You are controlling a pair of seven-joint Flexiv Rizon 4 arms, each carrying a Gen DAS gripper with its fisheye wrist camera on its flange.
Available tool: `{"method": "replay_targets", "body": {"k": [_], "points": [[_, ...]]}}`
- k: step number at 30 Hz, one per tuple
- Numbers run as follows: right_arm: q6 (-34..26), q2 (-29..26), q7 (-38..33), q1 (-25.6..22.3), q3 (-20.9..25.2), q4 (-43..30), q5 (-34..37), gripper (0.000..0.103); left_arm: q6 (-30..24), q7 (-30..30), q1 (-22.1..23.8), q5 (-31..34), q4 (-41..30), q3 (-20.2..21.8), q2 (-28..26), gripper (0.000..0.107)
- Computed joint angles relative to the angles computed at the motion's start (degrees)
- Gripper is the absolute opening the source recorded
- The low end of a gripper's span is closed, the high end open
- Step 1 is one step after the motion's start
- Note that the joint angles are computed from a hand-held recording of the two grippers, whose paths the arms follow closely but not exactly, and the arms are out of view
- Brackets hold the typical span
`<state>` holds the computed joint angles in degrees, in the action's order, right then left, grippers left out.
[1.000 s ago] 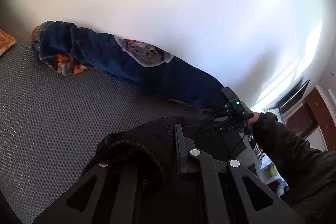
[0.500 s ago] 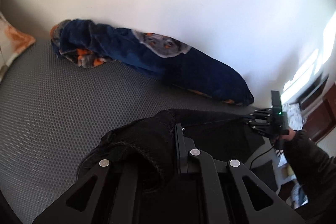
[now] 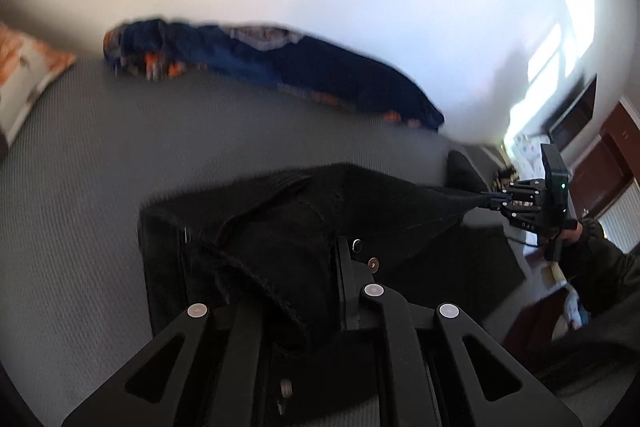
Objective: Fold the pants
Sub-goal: 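Lift the waistband with both tools and fold one leg over the other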
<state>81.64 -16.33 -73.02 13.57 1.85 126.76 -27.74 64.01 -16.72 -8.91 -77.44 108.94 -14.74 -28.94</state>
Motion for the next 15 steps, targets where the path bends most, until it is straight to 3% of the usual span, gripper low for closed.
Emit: {"method": "replay_targets", "body": {"k": [4,8,14,15], "points": [[-0.31,1.81,0.82,0.42,2.64,5.34,2.38,0.005,-0.10,-1.22,-0.52,1.53,5.02,1.30,1.14,0.014],[2.18,1.60,5.77,4.08,-0.10,10.16,-1.50,0.006,0.63,-6.08,-0.75,6.97,7.60,2.71,0.79,0.023],[3.33,-0.45,12.16,8.61,-5.82,11.78,-8.87,0.006,3.17,-11.69,0.30,13.08,10.66,2.49,2.84,0.048],[3.85,-0.61,13.56,9.18,-6.63,11.92,-10.05,0.006,3.99,-13.40,0.00,14.97,11.20,3.06,3.44,0.057]]}}
